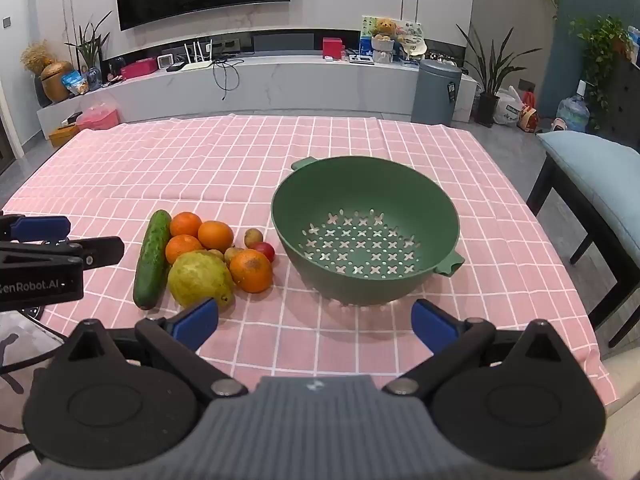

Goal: Organize fruits

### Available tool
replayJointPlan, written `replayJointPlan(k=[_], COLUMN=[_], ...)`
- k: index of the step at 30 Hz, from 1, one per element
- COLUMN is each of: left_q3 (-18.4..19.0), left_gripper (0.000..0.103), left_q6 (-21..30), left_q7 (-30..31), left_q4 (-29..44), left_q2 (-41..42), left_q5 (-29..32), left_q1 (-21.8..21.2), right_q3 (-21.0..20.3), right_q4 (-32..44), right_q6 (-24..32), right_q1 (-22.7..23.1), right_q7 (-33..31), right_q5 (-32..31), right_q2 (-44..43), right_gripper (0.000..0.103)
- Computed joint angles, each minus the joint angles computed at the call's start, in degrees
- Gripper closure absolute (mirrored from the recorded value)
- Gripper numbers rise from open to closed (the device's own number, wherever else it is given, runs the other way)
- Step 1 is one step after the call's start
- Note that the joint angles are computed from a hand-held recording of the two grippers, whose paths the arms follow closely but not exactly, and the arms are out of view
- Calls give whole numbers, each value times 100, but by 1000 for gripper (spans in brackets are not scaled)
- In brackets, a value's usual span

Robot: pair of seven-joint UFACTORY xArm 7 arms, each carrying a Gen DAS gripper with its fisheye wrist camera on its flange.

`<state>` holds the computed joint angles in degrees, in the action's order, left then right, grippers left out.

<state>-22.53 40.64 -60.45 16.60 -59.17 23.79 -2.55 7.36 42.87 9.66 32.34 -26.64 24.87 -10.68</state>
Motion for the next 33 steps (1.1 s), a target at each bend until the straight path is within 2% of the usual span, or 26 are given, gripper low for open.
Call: replayJointPlan(k=[5,8,13,15,33], left_q3=[191,48,116,129,174], left_gripper=[22,23,23,23,23], left_q6=[-82,62,-45,-39,-162], left_q7=[108,80,49,52,102], left_q4=[-104,3,-22,-27,-89], left_q2=[-82,-19,52,36,105], left_q5=[-121,-140,-150,-159,-210], left_q1=[-66,-47,-20,-23,-13], right_q3=[67,43,178,151,244], right_q4=[43,85,41,123,171], right_q6=[97,72,-13,160,343], right_q1=[-91,-97,-182,-220,-367], right_q7=[172,137,383,431,844], right_q5=[-174,-148,-342,-378,-714], right_q2=[12,118,185,169,208], right_gripper=[4,4,4,4,4])
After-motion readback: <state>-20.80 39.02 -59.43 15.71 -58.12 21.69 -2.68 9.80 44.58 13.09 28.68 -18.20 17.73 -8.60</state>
